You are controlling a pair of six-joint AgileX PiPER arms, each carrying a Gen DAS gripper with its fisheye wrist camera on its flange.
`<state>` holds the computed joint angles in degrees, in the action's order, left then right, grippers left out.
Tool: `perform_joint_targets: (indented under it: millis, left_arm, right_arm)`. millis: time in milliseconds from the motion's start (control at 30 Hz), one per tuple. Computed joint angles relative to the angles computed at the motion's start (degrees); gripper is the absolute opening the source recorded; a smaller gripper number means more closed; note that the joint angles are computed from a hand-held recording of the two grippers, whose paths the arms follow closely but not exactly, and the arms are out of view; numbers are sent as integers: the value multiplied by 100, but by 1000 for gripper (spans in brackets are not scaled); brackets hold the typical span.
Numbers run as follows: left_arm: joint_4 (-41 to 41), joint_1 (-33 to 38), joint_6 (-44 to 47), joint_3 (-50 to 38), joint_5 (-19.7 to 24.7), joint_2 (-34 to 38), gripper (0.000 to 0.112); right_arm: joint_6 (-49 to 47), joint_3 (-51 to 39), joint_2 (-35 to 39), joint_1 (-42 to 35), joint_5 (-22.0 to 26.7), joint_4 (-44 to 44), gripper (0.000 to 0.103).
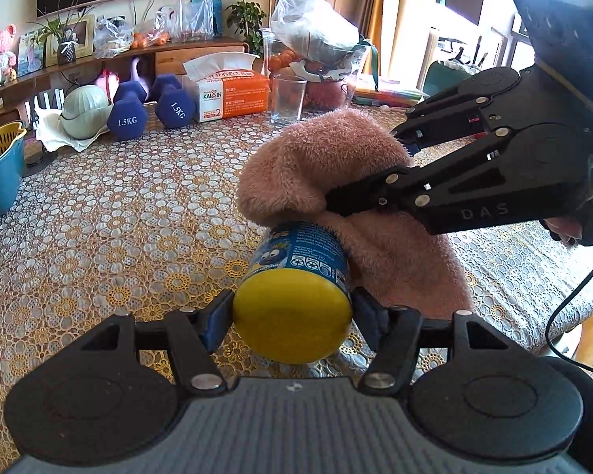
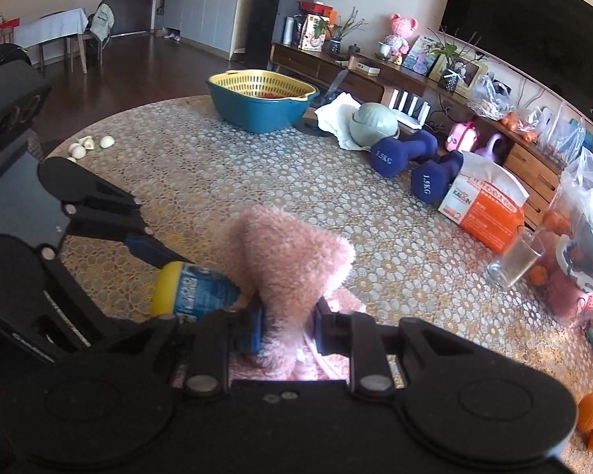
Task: Clean container
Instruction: 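Finish wiping the bottle near its cap with the towel in the right tool, then set the bottle upright on the table with the left tool while the right tool drops the towel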
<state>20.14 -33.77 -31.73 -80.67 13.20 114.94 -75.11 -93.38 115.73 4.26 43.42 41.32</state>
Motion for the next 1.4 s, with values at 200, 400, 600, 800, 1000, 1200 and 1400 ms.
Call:
perform_joint_targets:
  millis: [200, 400, 600, 800, 1000, 1200, 1400]
  left_arm:
    - [-554, 148, 673, -117, -105, 58, 64]
    - [-933, 238, 1065, -196, -43, 141, 64]
    - [-1368, 347, 1389, 30, -154, 143, 64]
    - [-1176, 337, 1121, 81, -157, 102, 65]
    - [-441, 278, 315, 215, -183, -37, 69]
    - [1202, 171, -1474, 462, -230, -247, 82]
    - [2196, -48, -2514, 545, 36, -396, 82]
  right_arm:
    - [707, -768, 558, -133, 215, -153, 23]
    - [1503, -1288, 987, -186, 226, -483, 23]
    - [1521, -1150, 1063, -93, 166, -461, 23]
    - [1772, -552, 807, 506, -895, -1818, 23]
    - [2728, -297, 438, 539, -1263, -2739, 22]
    - [3457, 263, 51, 352, -1394, -3913, 27]
    - [3677, 897, -104, 414, -1895, -4038, 33]
